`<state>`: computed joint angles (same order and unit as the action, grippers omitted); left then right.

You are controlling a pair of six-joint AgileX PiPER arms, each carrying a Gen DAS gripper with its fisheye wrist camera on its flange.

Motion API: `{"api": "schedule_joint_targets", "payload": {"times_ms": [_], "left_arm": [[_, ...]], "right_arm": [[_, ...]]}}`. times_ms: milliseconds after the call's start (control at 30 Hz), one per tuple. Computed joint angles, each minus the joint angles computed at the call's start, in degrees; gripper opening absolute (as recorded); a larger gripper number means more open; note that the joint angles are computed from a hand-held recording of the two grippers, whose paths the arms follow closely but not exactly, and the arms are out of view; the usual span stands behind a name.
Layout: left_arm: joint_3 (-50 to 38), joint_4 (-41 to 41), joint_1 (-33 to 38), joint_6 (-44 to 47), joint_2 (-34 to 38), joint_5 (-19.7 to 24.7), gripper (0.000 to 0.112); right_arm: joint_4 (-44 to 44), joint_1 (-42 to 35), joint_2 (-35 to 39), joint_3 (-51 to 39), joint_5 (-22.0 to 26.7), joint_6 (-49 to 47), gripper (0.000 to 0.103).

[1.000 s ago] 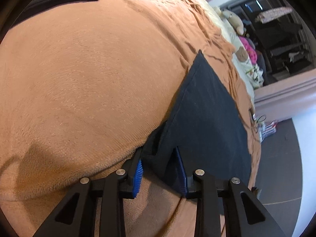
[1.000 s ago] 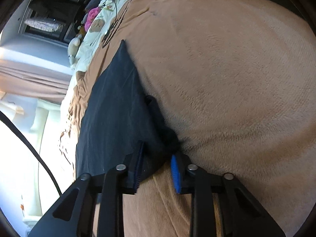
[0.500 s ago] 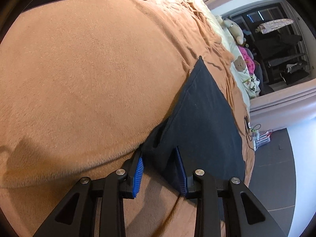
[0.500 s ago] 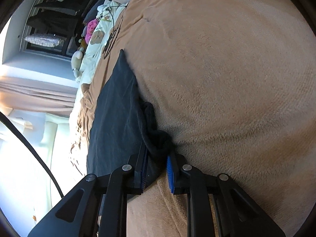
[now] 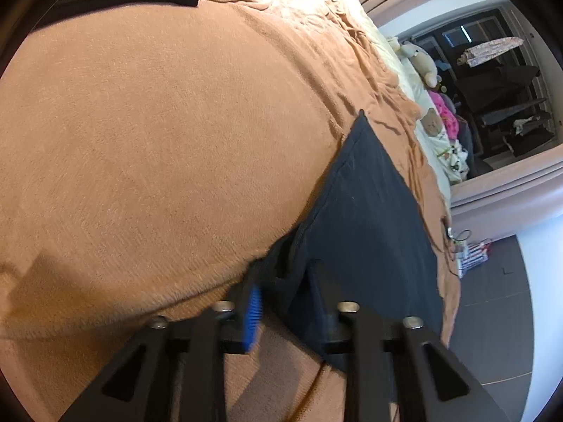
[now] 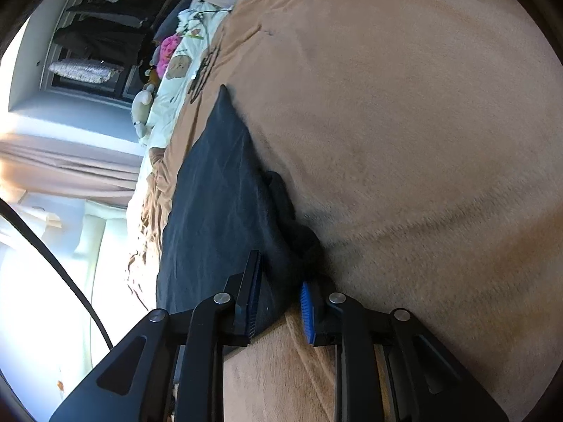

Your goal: Fold small clothes

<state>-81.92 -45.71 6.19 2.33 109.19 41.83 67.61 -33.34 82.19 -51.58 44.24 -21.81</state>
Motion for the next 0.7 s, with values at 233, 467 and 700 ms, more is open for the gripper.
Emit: {"api": "schedule_joint_targets", "payload": {"times_ms": [233, 467, 700], "left_arm": [[-1.1, 0.4, 0.4, 1.0, -2.0, 0.1, 0.007], [-4.2, 1.5, 0.9, 0.6, -4.3, 3.0, 0.006], [-2.8, -0.4, 2.6, 2.6, -7.1, 4.7, 0.006]], "right_arm": [[-2.8, 2.2, -3.2, -1.2, -2.1, 2.3, 0.002], [-3.4, 4.0, -6.4, -0.6, -3.4, 3.7, 0.001], [-3.7, 2.5, -8.6, 0.7, -0.9, 3.0, 0.001]]}}
